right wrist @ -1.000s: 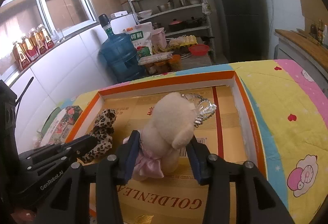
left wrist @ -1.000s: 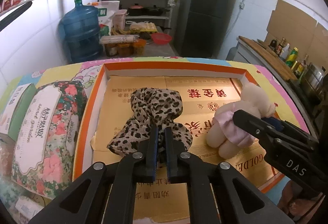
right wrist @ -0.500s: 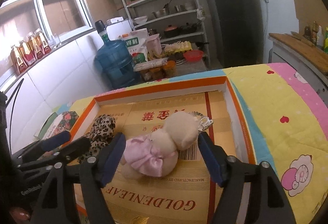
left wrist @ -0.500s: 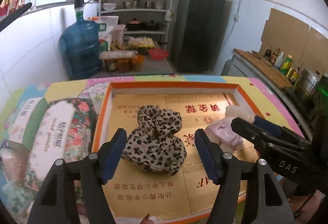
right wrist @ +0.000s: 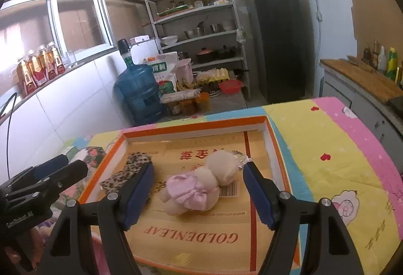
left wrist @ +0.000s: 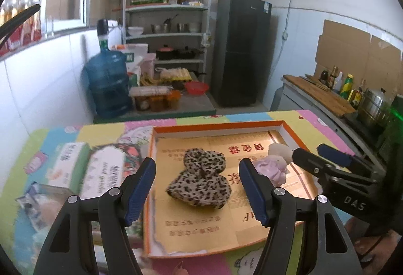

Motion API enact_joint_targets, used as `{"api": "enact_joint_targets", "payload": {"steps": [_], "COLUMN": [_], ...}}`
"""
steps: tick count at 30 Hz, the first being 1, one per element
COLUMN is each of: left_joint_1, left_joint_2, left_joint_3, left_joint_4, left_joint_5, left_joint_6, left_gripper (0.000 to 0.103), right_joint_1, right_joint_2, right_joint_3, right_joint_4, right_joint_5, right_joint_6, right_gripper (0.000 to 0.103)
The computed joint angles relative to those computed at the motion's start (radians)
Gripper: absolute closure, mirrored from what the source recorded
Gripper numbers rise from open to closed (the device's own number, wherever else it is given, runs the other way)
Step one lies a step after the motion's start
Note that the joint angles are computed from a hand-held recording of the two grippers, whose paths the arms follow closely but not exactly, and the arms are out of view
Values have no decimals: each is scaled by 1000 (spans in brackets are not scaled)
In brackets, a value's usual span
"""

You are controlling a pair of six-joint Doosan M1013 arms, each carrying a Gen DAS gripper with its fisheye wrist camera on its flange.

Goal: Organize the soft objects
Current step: 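Open both tools to drop the scrunchie and bear into the box, then move both tools back over the pile of soft items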

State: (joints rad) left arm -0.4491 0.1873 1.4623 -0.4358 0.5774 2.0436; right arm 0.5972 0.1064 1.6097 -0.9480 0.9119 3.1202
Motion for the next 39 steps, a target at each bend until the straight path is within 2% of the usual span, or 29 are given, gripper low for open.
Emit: {"api": "enact_joint_targets", "payload": {"steps": [6,17,26,30,39], "left_joint_1": [25,91,144,179,295], "left_joint_2": [-40,-92,-135,-146,-148], "left_joint_3": [34,72,114,134,174], "left_joint_4": [-38,-187,-251,-258,-311], "left_joint_5": [-36,-16,-42,-52,-42], "left_joint_6": [54,187,272,278,331], "left_gripper": [33,33,33,33,33], "right_joint_1": [47,124,170,186,214], "right_joint_2": [10,52,86,104,136], "right_joint_3": [-36,-118,-172,-195,-223], "right_joint_4": [-47,-91,-107,-113,-99], "right_joint_5": [35,67,105,118,117], "right_joint_6": [1,-19,-33,-44,-60], "right_gripper": [31,31,31,31,31]}}
